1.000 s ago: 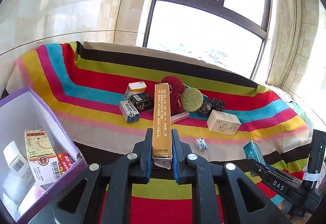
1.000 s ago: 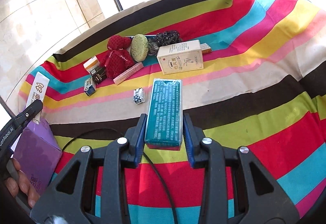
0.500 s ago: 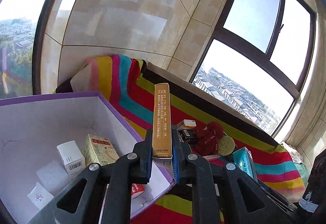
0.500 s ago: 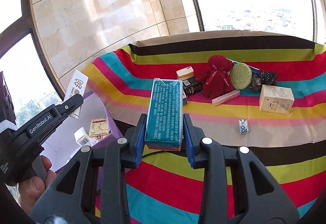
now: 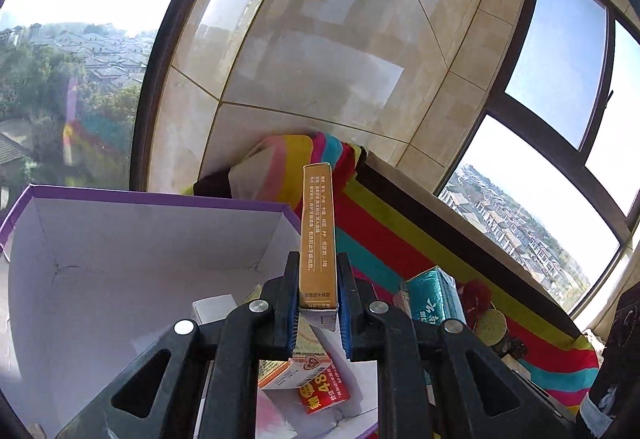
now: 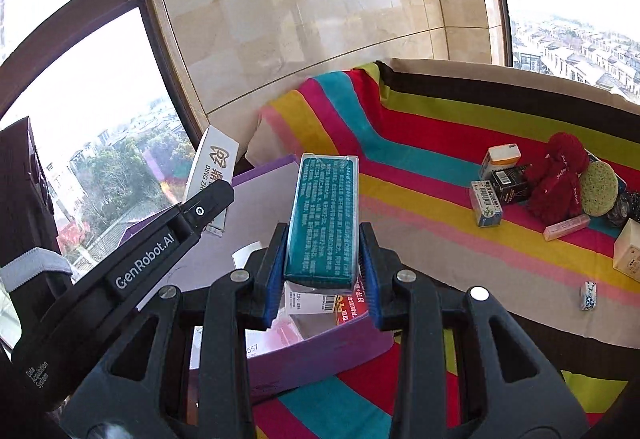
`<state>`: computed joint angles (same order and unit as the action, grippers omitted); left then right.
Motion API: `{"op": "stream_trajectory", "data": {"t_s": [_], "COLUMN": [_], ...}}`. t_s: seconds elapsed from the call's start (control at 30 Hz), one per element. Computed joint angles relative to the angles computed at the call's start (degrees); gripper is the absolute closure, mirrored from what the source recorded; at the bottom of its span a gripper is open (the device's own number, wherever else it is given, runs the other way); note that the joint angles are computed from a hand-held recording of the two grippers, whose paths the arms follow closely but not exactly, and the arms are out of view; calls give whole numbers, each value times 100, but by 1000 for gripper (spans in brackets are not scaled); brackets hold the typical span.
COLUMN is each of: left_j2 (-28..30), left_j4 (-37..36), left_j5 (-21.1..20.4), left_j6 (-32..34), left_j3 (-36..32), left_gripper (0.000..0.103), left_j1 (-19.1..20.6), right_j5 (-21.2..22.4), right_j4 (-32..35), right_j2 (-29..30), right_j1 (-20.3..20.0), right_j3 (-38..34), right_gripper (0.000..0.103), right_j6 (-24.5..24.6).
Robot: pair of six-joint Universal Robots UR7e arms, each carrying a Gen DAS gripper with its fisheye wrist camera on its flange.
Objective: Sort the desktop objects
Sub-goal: 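Carry the gold box and teal box into the purple-rimmed box and release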
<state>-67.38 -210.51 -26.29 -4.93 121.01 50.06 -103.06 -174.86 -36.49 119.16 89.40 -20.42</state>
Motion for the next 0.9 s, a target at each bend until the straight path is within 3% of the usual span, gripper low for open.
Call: {"op": "stream_trajectory", "data": {"t_s": [0.13, 0.17, 0.23, 0.33, 0.57, 0.77, 0.9], "left_j2": [-61, -108, -163, -105, -45, 58, 134], "left_j4": [268, 443, 628, 562, 674, 711, 713], "left_j5": [64, 36, -35, -12, -111, -155, -171], "left_j6": [-279, -454, -695, -623, -603, -441, -315], "left_j3": [8, 18, 38, 9, -27, -101, -139], "left_gripper": [85, 81, 65, 60, 54, 52, 46], "left_j1": [56, 88, 136, 143, 130, 111, 83], "right_j5": [178, 164, 187, 170, 18, -420, -711], "right_j4": [394, 501, 448, 383, 166, -110, -370], "right_j2": [138, 148, 139, 88, -39, -61, -83], "right_j1": [-37, -43, -61, -74, -119, -77, -75], "right_j3": [-191, -219, -170, -92, 64, 90, 135], "right_gripper": [65, 59, 49, 49, 44, 38, 33], "right_j6": [-70, -61, -89, -117, 8, 53, 78]}}
